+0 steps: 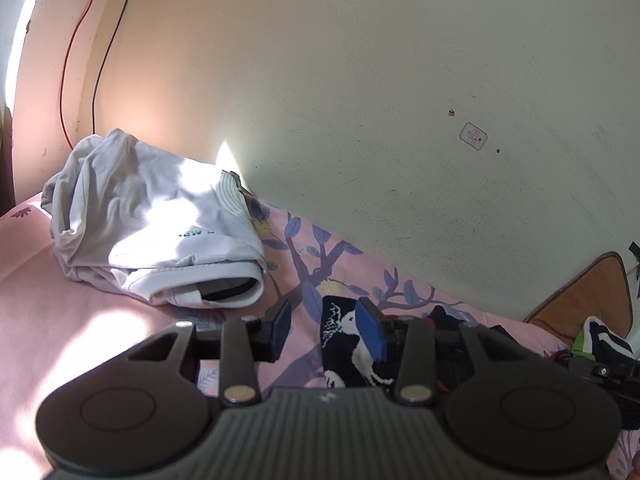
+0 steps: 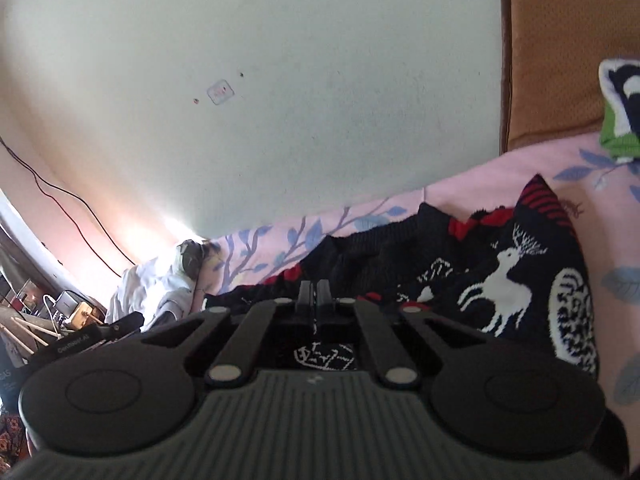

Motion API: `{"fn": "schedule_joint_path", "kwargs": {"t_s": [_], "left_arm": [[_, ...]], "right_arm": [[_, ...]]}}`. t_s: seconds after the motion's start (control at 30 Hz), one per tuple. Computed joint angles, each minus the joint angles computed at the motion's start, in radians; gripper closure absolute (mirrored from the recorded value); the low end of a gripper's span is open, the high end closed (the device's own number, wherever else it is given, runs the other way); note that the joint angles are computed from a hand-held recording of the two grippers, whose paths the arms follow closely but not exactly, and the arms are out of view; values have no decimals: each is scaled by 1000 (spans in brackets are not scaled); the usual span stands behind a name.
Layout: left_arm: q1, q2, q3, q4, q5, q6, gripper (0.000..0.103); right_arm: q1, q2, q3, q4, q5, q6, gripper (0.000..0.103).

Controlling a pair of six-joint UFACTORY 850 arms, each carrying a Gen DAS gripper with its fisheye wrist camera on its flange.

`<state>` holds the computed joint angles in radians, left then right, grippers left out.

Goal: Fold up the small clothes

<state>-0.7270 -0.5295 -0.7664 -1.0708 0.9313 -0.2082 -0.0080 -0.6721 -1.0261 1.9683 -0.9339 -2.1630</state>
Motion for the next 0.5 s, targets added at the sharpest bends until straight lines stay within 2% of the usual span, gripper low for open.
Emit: {"fn": "schedule_joint_path", "kwargs": {"t_s": [0.13, 0.17, 0.2, 0.23, 0.27, 0.5], "left_arm": [[3, 3, 11, 56, 3, -55, 67], [4, 3, 13, 68, 5, -66, 67], [4, 3, 13, 71, 8, -68, 67], [3, 2, 13, 71, 11, -65, 67], [1, 4, 14, 71, 14, -61, 67], [-2, 8, 19, 136, 16, -69, 64]], "right_arm": [[-11, -2, -25, -76, -3, 79, 89], [-8, -13, -47, -116, -6, 131, 77], [-5, -20, -58, -135, -9, 161, 58], [4, -29, -70, -143, -8, 187, 51], [17, -37, -77, -137, -2, 200, 48], [100, -96, -179, -255, 104, 336, 48]]}}
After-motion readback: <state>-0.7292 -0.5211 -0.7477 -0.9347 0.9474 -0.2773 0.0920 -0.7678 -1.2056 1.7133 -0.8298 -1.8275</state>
